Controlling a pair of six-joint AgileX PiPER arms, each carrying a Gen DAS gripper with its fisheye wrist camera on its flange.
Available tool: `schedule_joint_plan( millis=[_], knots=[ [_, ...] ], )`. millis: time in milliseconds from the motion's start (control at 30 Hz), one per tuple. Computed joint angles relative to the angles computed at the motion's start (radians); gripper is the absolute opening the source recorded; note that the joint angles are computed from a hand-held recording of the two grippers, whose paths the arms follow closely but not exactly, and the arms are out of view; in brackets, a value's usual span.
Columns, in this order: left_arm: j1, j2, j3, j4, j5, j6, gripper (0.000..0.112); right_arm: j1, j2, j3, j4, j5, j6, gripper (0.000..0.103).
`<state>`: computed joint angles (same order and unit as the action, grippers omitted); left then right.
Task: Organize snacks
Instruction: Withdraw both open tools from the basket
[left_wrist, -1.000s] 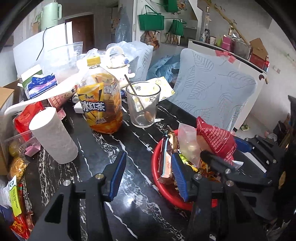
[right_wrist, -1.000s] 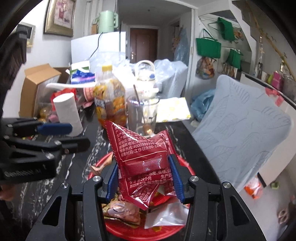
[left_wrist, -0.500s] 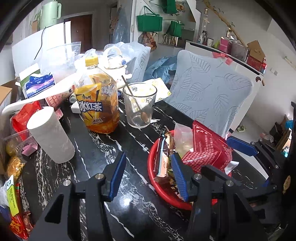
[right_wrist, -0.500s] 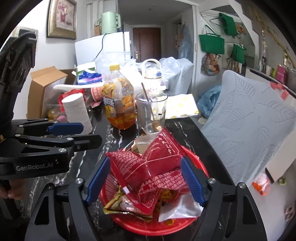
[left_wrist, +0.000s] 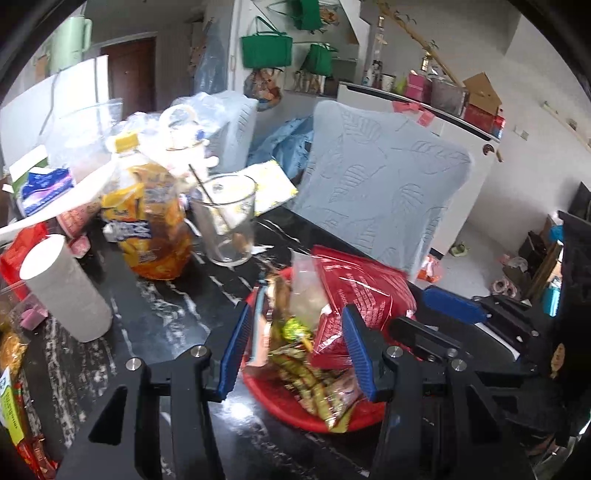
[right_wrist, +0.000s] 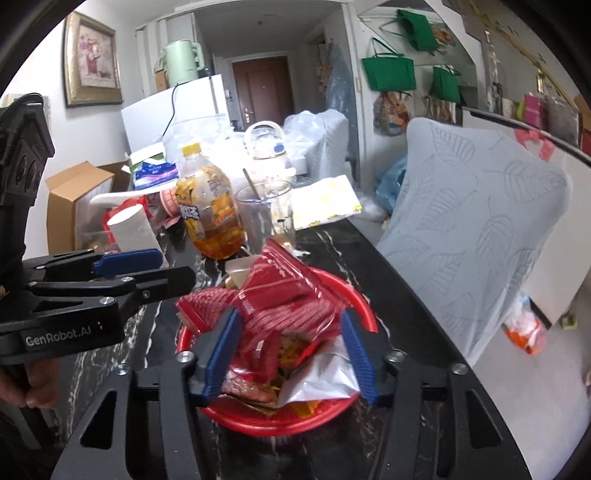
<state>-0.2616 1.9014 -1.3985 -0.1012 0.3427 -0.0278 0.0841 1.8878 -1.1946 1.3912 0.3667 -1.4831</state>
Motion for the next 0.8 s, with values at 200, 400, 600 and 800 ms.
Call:
schedule_joint_plan(
  millis=[200,400,600,800],
  knots=[
    [-0.007,0.057,-0.064,-0.046,0.057,0.031,0.049,-0.03,0.068,-0.065,-0.087,0.09,0.102,0.04],
    [-0.003,0.02,-0.028,0.008,0.029,-0.013,0.049,-0.033,0.038,-0.029,-0.06,0.107,0.031,0.04],
    [-0.012,-0.001,-0.011,0.025,0.024,-0.026,0.049,-0.048,-0.007,0.023,-0.006,0.099,-0.036,0.04],
    [-0.034,-0.012,-0.004,0.097,0.026,-0.095,0.049,-0.061,-0.023,0.039,0.006,0.088,-0.047,0.041]
  ],
)
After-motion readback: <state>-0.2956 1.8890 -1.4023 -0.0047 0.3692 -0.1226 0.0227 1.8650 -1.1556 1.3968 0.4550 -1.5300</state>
